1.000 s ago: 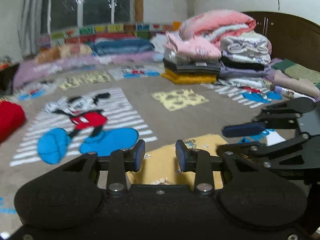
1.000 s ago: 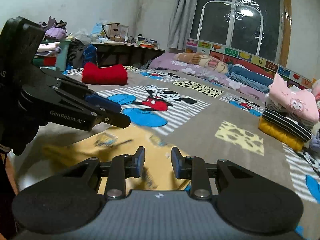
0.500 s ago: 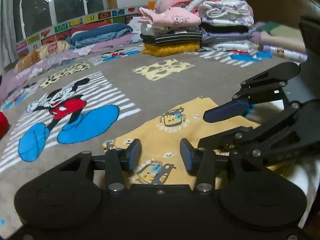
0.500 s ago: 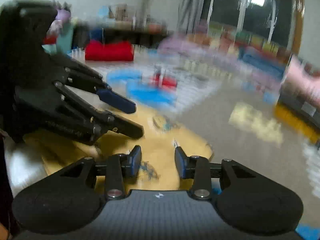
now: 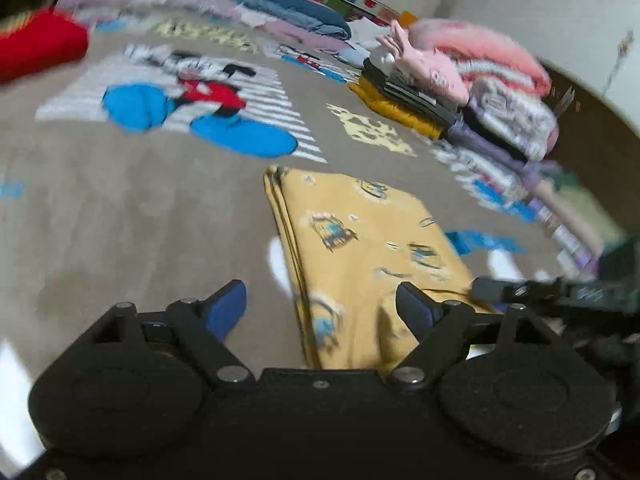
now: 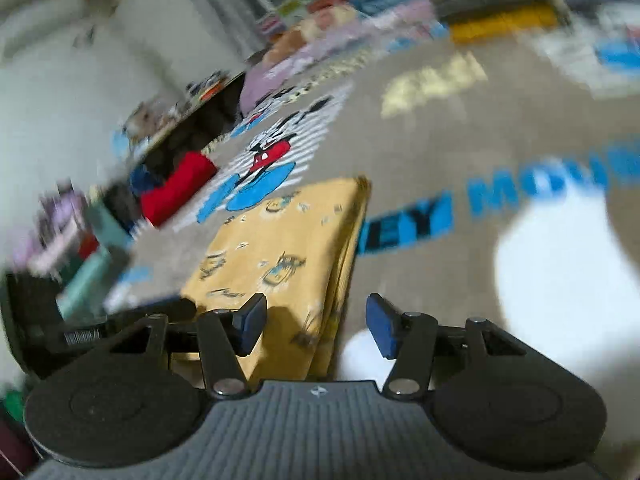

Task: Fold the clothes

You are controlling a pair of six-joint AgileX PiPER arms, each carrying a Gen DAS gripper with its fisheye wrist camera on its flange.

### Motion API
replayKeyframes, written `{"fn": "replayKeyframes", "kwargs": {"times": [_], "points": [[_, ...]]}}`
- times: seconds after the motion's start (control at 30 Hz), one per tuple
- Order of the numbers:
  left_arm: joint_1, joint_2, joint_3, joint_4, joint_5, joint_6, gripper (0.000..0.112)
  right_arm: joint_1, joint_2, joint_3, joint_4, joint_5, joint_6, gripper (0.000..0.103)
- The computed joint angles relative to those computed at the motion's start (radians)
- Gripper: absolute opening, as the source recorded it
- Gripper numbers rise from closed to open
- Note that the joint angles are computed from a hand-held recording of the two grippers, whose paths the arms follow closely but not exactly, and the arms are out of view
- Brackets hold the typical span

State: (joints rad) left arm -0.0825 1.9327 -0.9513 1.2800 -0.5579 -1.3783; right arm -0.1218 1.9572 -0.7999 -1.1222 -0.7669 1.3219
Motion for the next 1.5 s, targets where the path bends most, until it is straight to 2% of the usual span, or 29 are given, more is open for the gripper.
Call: {"fn": "replayKeyframes", "kwargs": {"times": [0.1,0.23,0.33,0.43,0.5,0.53,0.6,0.7,0.73,0.8,0.9,1.0,1.1,1.2,1.3,1.37,1.5], "points": [[0.050,0.015,-0.004,0.084,-0.093,-0.178,0.082,-0.019,0.022,0.010,-0.035,-0.066,0.082,0.056],[0.080,0.063,-0.053,0.105,-0.168,-0.350,0.082,0.008,0.063,-0.015,0.011,-0.079,0.101,0.056],[0.077,0.127,-0.132,0.102,-0.210,-0.430,0.078,0.012,0.108,-0.058,0.040,-0.108,0.133,0.055],[0.056,0.178,-0.202,0.103,-0.224,-0.443,0.073,0.006,0.175,-0.139,0.042,-0.136,0.165,0.051],[0.045,0.193,-0.225,0.112,-0.233,-0.453,0.066,0.003,0.211,-0.175,0.050,-0.153,0.168,0.043],[0.040,0.200,-0.236,0.116,-0.238,-0.458,0.055,0.000,0.227,-0.188,0.057,-0.161,0.169,0.038],[0.036,0.205,-0.232,0.112,-0.239,-0.446,0.046,-0.005,0.248,-0.196,0.075,-0.172,0.166,0.024],[0.030,0.212,-0.226,0.103,-0.242,-0.429,0.032,-0.006,0.259,-0.166,0.123,-0.206,0.101,0.018],[0.033,0.219,-0.226,0.088,-0.245,-0.423,0.020,-0.002,0.258,-0.152,0.145,-0.212,0.069,0.017],[0.040,0.232,-0.226,0.058,-0.254,-0.410,0.015,0.008,0.254,-0.147,0.165,-0.208,0.046,0.016],[0.066,0.194,-0.178,0.017,-0.307,-0.342,0.014,0.019,0.238,-0.152,0.184,-0.226,0.043,0.013],[0.116,0.133,-0.104,-0.037,-0.383,-0.266,0.014,0.016,0.227,-0.165,0.174,-0.284,0.074,0.013],[0.177,0.030,0.020,-0.132,-0.443,-0.124,0.014,0.033,0.216,-0.214,0.148,-0.328,0.129,0.013],[0.230,-0.093,0.155,-0.235,-0.452,-0.010,0.014,0.080,0.209,-0.288,0.120,-0.353,0.186,0.013],[0.340,-0.195,0.281,-0.306,-0.515,0.027,0.014,0.146,0.248,-0.442,0.079,-0.379,0.316,0.013],[0.424,-0.274,0.342,-0.317,-0.520,0.035,0.014,0.204,0.285,-0.569,0.049,-0.372,0.410,0.013],[0.641,-0.383,0.380,-0.248,-0.535,-0.065,0.014,0.334,0.407,-0.902,-0.041,-0.327,0.626,0.013]]}}
